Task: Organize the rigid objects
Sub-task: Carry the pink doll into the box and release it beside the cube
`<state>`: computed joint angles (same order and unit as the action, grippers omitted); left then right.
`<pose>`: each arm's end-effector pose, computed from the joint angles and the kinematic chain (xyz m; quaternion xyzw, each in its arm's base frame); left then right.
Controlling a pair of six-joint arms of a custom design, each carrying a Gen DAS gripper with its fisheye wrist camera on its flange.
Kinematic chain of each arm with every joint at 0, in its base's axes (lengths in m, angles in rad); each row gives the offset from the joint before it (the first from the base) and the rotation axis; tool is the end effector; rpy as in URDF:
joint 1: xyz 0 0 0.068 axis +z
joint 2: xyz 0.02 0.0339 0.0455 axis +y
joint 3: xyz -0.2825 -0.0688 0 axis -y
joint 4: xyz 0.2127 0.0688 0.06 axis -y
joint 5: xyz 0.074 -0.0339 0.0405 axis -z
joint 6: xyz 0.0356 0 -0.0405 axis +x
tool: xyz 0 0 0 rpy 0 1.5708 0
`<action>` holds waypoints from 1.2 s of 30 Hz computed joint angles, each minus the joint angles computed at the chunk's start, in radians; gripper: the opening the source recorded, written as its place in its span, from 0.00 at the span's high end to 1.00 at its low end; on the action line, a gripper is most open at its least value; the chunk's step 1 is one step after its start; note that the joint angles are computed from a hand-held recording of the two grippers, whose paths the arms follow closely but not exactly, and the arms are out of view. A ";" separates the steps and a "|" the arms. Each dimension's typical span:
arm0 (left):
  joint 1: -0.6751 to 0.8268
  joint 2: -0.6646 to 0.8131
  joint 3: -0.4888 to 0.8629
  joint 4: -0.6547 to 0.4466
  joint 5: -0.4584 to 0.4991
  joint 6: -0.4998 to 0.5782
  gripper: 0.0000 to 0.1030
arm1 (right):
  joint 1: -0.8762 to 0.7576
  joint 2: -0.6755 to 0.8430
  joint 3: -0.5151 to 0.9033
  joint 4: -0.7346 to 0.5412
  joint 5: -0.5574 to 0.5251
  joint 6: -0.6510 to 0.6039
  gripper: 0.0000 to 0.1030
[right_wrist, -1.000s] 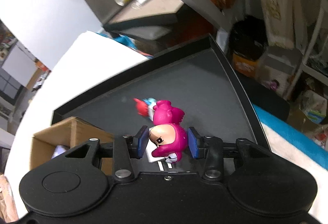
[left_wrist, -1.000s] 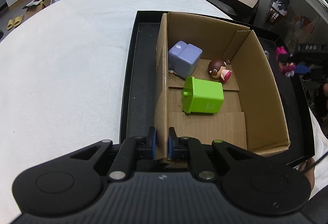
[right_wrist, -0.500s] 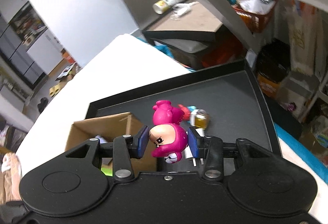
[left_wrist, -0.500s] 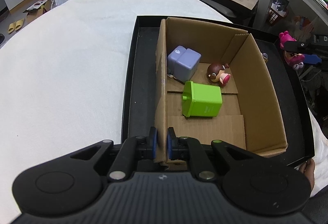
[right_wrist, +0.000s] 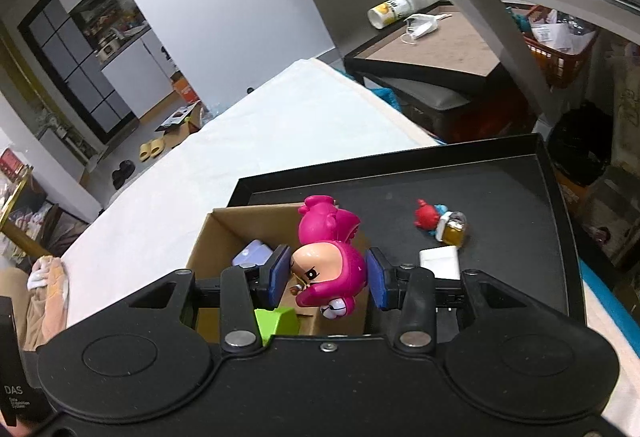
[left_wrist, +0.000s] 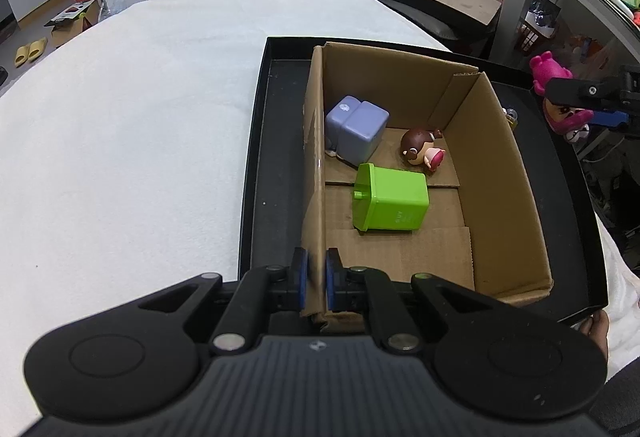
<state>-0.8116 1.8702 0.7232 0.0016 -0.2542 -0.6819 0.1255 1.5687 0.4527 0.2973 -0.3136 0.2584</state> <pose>0.2063 -0.2044 0.1154 0.0361 0.9693 -0.0513 0.2378 0.2372 0.0410 0.1525 0.0038 0.9205 0.2118 0.3284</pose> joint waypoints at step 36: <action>0.010 0.003 -0.005 0.017 0.010 -0.003 0.92 | 0.116 0.005 0.007 -0.007 0.055 -0.018 0.59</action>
